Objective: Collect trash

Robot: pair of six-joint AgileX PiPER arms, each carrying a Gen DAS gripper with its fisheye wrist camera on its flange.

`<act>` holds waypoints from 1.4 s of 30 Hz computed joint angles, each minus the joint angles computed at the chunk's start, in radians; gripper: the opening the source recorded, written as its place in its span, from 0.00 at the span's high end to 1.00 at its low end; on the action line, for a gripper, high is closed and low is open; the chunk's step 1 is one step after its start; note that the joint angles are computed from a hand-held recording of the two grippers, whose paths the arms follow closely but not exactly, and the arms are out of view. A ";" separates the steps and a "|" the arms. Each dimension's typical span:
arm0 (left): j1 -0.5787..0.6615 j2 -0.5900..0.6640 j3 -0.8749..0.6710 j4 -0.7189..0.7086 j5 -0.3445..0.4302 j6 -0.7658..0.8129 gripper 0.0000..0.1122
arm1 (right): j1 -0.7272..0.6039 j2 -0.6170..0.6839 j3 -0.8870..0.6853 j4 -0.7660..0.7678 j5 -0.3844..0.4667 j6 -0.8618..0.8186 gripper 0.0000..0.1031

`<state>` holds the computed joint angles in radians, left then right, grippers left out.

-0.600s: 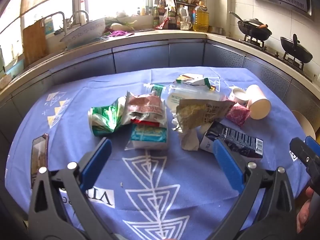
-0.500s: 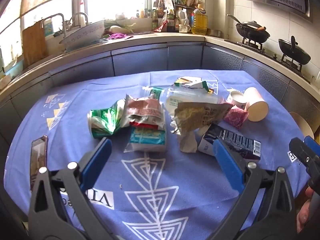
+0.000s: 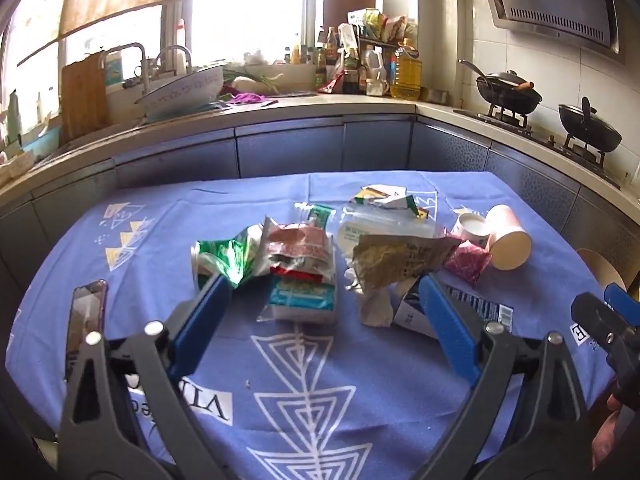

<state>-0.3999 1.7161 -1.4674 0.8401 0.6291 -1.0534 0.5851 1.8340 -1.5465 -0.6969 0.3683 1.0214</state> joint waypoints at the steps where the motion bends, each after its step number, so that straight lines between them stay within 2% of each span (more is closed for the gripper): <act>1: 0.000 0.000 0.000 0.005 0.000 -0.002 0.18 | 0.000 -0.001 0.001 0.004 -0.003 -0.006 0.03; 8: -0.037 -0.005 0.013 0.092 0.030 -0.063 0.18 | 0.010 -0.018 0.020 -0.066 -0.024 0.067 0.03; 12: -0.035 -0.008 0.029 0.084 0.026 -0.065 0.18 | 0.008 -0.013 0.018 -0.002 -0.035 0.011 0.03; 16: -0.006 -0.051 0.124 0.129 -0.041 -0.149 0.18 | 0.018 -0.008 0.015 0.053 -0.038 -0.062 0.08; 19: 0.011 -0.070 0.176 0.180 -0.046 -0.217 0.18 | 0.029 -0.002 0.011 0.043 -0.035 -0.077 0.12; 28: 0.052 -0.103 0.239 0.117 -0.087 -0.176 0.18 | 0.018 0.023 -0.006 0.186 -0.042 -0.218 0.19; 34: 0.040 -0.057 0.163 0.020 -0.070 -0.047 0.18 | 0.012 0.030 -0.009 0.250 -0.039 -0.284 0.23; 42: 0.014 -0.016 0.095 -0.024 -0.052 0.025 0.18 | 0.002 0.029 0.000 0.296 -0.047 -0.327 0.27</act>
